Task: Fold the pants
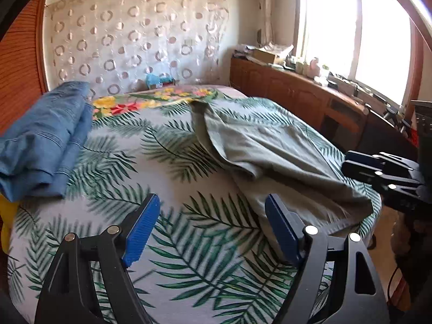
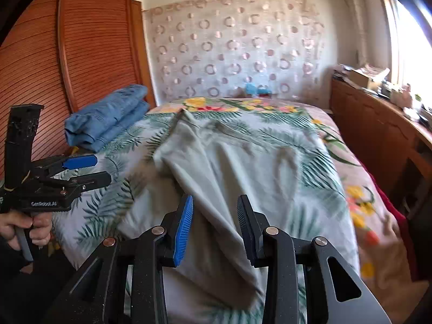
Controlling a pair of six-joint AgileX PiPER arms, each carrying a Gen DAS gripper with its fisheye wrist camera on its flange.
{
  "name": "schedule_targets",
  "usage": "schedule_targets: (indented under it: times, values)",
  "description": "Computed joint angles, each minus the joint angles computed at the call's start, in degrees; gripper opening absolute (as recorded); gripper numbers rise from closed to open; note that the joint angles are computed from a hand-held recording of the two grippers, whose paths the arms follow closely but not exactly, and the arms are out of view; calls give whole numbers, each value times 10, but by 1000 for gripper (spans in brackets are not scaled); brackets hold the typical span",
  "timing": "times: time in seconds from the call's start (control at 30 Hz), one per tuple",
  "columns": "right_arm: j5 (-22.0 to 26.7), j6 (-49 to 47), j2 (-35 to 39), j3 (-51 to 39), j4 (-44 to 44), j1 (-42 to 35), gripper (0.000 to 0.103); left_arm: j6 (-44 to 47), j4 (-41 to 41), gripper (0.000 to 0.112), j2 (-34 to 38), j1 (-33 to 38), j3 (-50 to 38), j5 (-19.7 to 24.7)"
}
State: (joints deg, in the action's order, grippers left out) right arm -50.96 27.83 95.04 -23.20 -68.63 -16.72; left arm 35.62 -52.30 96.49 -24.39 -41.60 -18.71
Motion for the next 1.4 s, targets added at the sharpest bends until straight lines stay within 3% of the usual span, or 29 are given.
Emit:
schedule_targets:
  times: [0.3,0.47,0.77,0.87,1.0,1.2,1.4]
  values:
    - [51,59,46,-104,-57,67,37,-20,28,81,-33,30,16,-3]
    - [142,98,58,-163,-83,126,37,-44,50,81,-34,33,22,-7]
    - [237,114,101,-229,-97,173,37,-49,58,81,-33,36,19,-1]
    - [245,124,112,-242,-111,174,36,-50,59,81,-33,36,19,-1]
    - [239,145,122,-260,-148,172,8,-45,51,81,-32,32,18,-1]
    - [245,181,83,-260,-146,183,4,-44,51,81,-29,29,18,2]
    - [243,265,119,-326,-191,138,4,-49,59,81,-24,26,17,5]
